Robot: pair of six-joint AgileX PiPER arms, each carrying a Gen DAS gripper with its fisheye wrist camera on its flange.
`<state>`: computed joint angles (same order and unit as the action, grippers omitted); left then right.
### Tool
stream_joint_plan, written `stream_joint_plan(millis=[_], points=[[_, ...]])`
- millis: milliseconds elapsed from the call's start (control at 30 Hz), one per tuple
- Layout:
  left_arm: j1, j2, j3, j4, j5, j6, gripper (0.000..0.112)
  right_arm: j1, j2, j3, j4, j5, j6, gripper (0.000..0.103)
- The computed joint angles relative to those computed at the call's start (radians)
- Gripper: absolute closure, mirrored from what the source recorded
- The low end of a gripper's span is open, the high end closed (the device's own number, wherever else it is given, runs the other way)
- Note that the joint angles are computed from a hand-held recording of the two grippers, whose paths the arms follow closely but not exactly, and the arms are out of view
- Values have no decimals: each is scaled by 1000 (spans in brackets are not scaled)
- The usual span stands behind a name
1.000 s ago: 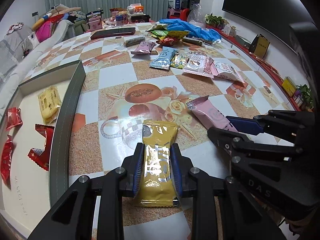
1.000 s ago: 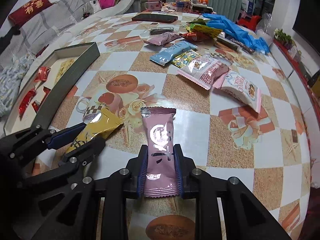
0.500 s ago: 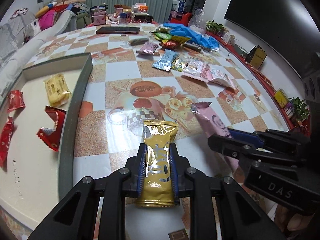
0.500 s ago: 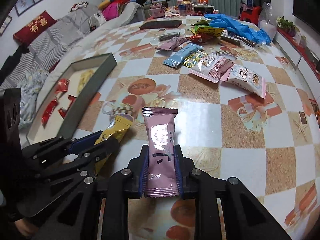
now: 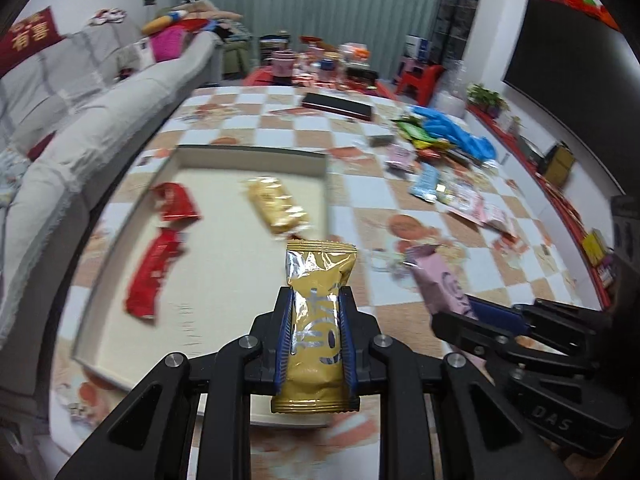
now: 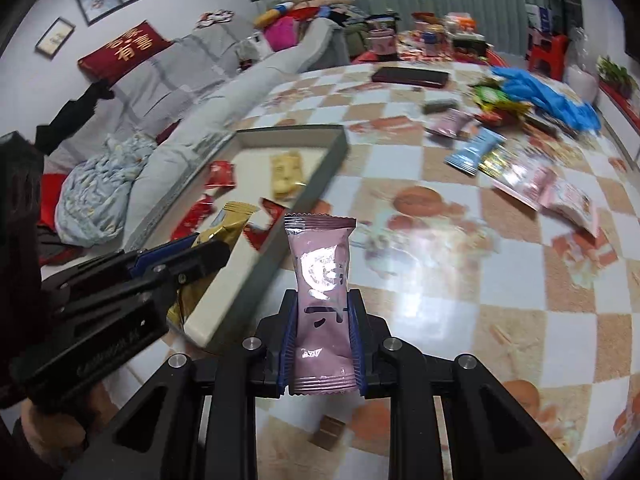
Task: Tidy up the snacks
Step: 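Carry the gold pack and pink pack over the tray with both tools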
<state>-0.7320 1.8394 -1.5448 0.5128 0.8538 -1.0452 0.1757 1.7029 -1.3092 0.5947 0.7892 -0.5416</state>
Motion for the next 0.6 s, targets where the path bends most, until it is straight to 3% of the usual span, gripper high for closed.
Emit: stream_joint_plan(millis=[267,600], points=[[114,-35,92,-31,16,23,89,148,105,-151,-89,-11,110,78],[182,5,59,-75,9,122,89,208,198,-280,-210,3,250,78]])
